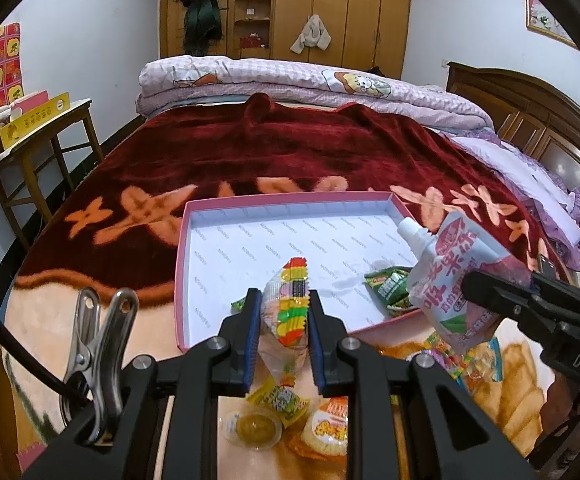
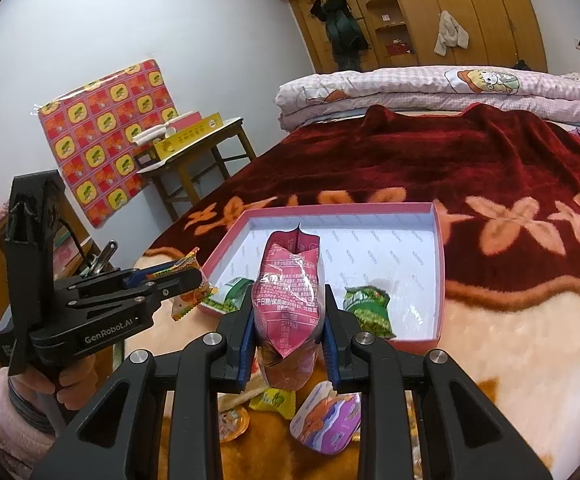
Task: Organize snacks
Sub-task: 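Lift the candy packet and pink pouch and carry them over the tray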
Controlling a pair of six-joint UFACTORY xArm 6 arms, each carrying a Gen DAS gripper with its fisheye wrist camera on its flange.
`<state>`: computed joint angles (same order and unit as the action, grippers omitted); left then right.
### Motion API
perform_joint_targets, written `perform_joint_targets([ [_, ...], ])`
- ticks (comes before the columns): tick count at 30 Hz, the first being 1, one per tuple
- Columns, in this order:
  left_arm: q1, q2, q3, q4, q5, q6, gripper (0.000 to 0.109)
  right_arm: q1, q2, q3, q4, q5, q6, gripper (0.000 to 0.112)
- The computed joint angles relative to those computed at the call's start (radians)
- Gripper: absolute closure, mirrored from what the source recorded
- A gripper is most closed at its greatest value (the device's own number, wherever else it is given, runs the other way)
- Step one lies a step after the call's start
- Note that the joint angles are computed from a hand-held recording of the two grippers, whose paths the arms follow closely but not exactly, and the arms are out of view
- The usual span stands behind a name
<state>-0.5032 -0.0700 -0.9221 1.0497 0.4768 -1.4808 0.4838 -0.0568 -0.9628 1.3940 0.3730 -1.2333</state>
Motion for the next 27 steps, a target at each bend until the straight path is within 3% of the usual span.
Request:
perform_joint_targets([
  [16,0.06,0.125,-0.108,0.007,-0.008,0.035,0.086,-0.016,0.131,-0.131,-0.041,-0.042,0.047,0.083],
  [27,0.114,0.222,-0.175,-0.001,-0.026,0.022,0.086,-0.016,0.235,-0.203,-0.107,-0.152,0.111,0.083],
])
